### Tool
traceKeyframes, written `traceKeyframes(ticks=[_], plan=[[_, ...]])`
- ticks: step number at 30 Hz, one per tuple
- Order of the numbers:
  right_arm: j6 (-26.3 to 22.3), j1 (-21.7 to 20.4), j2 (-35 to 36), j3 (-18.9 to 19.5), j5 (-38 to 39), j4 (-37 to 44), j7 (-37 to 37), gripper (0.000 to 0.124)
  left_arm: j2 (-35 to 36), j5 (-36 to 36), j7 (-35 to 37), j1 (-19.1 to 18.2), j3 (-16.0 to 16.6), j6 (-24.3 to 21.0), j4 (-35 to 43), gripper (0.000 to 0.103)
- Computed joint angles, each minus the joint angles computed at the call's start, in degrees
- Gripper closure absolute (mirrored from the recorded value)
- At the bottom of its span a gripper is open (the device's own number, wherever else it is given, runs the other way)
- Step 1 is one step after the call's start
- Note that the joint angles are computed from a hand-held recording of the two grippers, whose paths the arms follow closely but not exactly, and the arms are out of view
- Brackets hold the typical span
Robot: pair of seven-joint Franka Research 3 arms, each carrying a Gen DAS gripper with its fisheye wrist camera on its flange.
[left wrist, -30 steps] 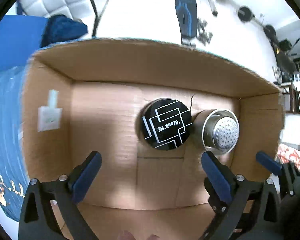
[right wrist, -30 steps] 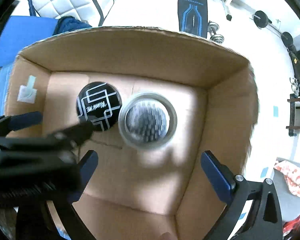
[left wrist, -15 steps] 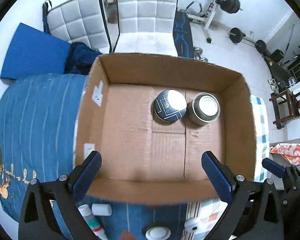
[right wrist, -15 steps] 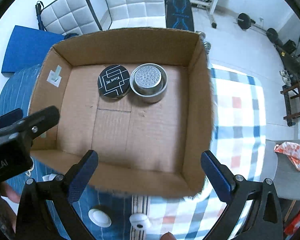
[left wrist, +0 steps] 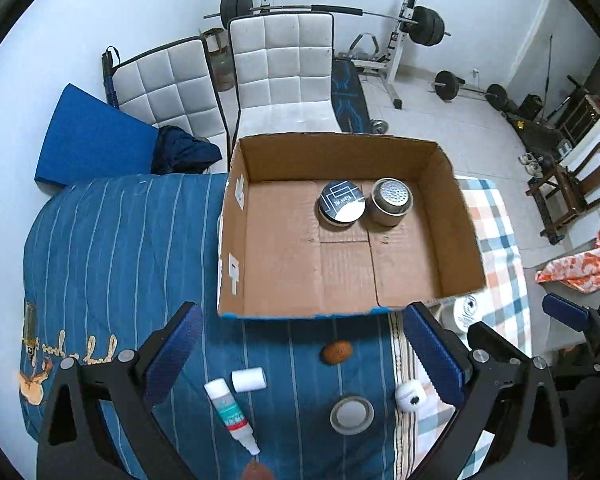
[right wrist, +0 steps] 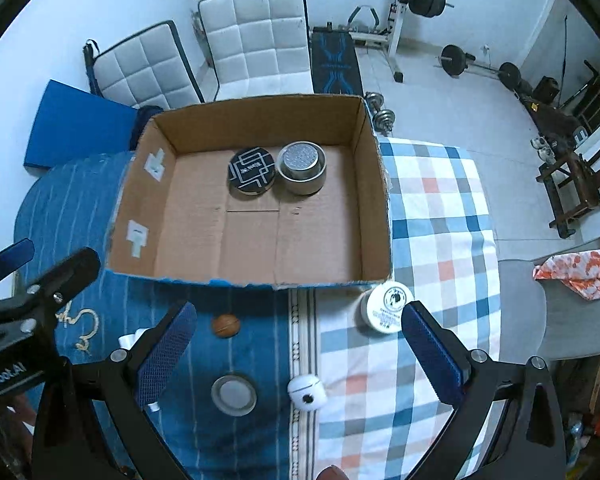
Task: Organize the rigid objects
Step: 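Grasp the small silver tin with left gripper while right grasps white cream jar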
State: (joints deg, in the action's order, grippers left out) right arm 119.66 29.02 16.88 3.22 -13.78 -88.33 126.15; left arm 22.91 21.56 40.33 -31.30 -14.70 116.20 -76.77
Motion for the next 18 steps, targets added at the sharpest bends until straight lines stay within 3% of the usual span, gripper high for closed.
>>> traceKeyframes(ticks=[6, 10, 18], plan=[[1.0, 0.6, -4.5, 1.3, 0.6, -4.1, 2.3, 0.021, -5.3, -0.9, -0.1, 0.9, -1.0, 1.9, -5.7, 0.000], [4.2, -0.8, -9.3, 2.2, 3.9, -11.1, 2.1, 0.021, -6.9, -0.9, -0.8, 0.8, -1.7, 0.9, -8.1, 0.000], [3.8, -5.6, -15.2, 2.2, 6.9, -24.7, 0.7, 0.021, -0.8, -6.7, -2.6, -0.7, -3.7, -3.3, -9.9, 0.000]])
